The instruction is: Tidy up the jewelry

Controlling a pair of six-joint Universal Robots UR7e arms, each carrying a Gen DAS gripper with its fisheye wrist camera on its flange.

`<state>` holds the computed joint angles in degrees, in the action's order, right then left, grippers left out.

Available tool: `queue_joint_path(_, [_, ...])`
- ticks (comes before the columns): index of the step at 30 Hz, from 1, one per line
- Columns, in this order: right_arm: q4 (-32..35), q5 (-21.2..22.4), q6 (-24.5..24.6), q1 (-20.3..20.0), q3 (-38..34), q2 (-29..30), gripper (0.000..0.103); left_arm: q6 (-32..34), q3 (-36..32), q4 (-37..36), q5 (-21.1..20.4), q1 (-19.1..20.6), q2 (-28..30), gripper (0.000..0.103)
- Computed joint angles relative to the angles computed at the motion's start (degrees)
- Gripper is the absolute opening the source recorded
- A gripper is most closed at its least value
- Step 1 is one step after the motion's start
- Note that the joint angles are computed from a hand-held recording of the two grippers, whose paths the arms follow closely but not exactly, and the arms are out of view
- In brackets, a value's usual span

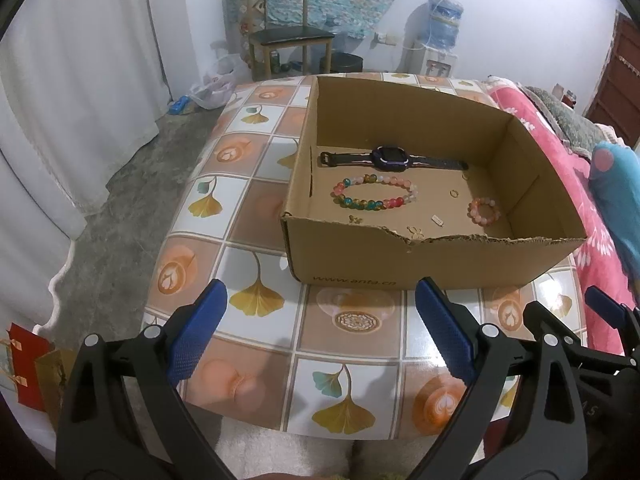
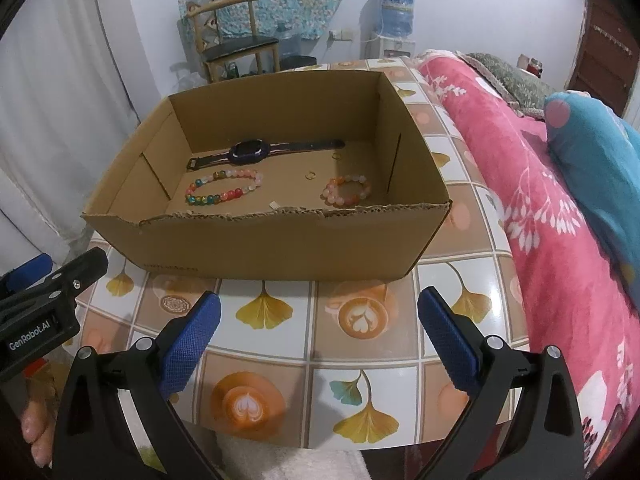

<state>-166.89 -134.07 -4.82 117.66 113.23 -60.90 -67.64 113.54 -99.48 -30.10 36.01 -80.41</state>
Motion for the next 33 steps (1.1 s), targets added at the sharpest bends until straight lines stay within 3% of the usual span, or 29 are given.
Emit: queue_joint_path(33, [0.4, 0.6, 0.5, -0.5, 0.0, -0.7, 0.096, 0.6, -0.6, 0.5, -0.1, -0.3, 0.5, 0.092])
